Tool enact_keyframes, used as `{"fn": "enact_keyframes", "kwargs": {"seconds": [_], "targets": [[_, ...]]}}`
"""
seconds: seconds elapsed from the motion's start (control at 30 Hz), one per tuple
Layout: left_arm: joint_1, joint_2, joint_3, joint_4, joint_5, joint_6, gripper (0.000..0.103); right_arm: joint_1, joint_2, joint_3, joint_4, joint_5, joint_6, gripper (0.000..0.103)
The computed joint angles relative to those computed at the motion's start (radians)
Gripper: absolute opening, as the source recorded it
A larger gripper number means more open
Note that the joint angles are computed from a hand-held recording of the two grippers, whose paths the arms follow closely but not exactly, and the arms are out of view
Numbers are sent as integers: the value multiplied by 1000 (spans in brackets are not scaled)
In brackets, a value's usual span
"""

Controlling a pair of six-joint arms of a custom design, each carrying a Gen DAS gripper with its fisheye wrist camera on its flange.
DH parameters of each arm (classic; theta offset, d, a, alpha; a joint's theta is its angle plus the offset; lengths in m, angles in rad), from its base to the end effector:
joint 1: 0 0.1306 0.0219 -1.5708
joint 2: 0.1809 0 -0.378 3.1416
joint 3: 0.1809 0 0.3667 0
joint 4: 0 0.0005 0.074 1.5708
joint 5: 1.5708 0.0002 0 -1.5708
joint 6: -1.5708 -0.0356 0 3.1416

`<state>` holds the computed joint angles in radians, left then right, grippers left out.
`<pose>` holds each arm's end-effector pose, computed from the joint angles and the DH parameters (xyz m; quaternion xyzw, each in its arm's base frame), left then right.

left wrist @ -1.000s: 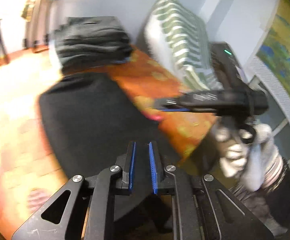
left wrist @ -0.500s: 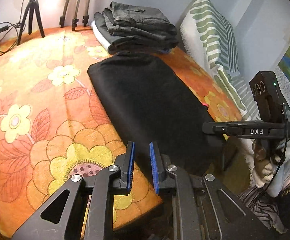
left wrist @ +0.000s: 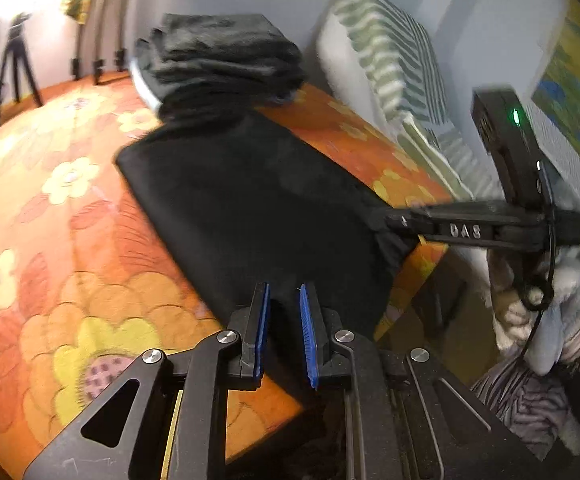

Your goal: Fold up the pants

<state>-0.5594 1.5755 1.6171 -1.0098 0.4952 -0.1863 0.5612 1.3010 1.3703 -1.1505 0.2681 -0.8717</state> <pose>0.4294 -0.2894 0.4305 0.4050 0.8357 -0.2833 0.2393 0.3481 0.2071 0.4368 0.1807 0.9449 0.0599 0.2663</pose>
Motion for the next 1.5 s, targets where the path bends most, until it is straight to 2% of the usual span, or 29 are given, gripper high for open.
{"fn": "enact_keyframes", "kwargs": {"seconds": [0.13, 0.23, 0.27, 0.3, 0.4, 0.53, 0.6, 0.77, 0.93, 1.03, 1.17, 1.37, 1.5], "targets": [[-21, -7, -37, 19, -10, -18, 14, -2, 30, 39, -66, 28, 3, 10], [-23, -19, -56, 34, -15, -27, 14, 7, 43, 65, -128, 62, 8, 22], [-19, -18, -53, 26, -9, -24, 15, 10, 44, 73, -149, 80, 1, 34], [-16, -13, -42, 9, 1, -21, 17, 17, 41, 80, -168, 109, -15, 39], [6, 6, 19, -58, 47, 12, 20, 25, 22, 89, -119, 146, 24, 42], [32, 3, 41, -13, 10, 78, 46, 11, 59, 137, -47, 148, 106, 56], [54, 30, 74, -16, 4, 134, 46, -18, 83, 153, -19, 113, 123, 59], [85, 112, 152, -49, -30, 213, 46, -108, 118, 147, 28, -21, 132, 70], [82, 206, 251, -118, -16, 253, 46, -164, 134, 118, 63, -92, 138, 72], [80, 228, 277, -138, 2, 259, 47, -189, 144, 104, 72, -119, 137, 72], [84, 251, 301, -145, 21, 266, 47, -223, 141, 69, 124, -193, 136, 72], [84, 256, 304, -130, 18, 259, 47, -215, 156, 80, 136, -171, 194, 74], [70, 256, 305, -120, -16, 246, 47, -195, 187, 117, 98, -126, 219, 74]]}}
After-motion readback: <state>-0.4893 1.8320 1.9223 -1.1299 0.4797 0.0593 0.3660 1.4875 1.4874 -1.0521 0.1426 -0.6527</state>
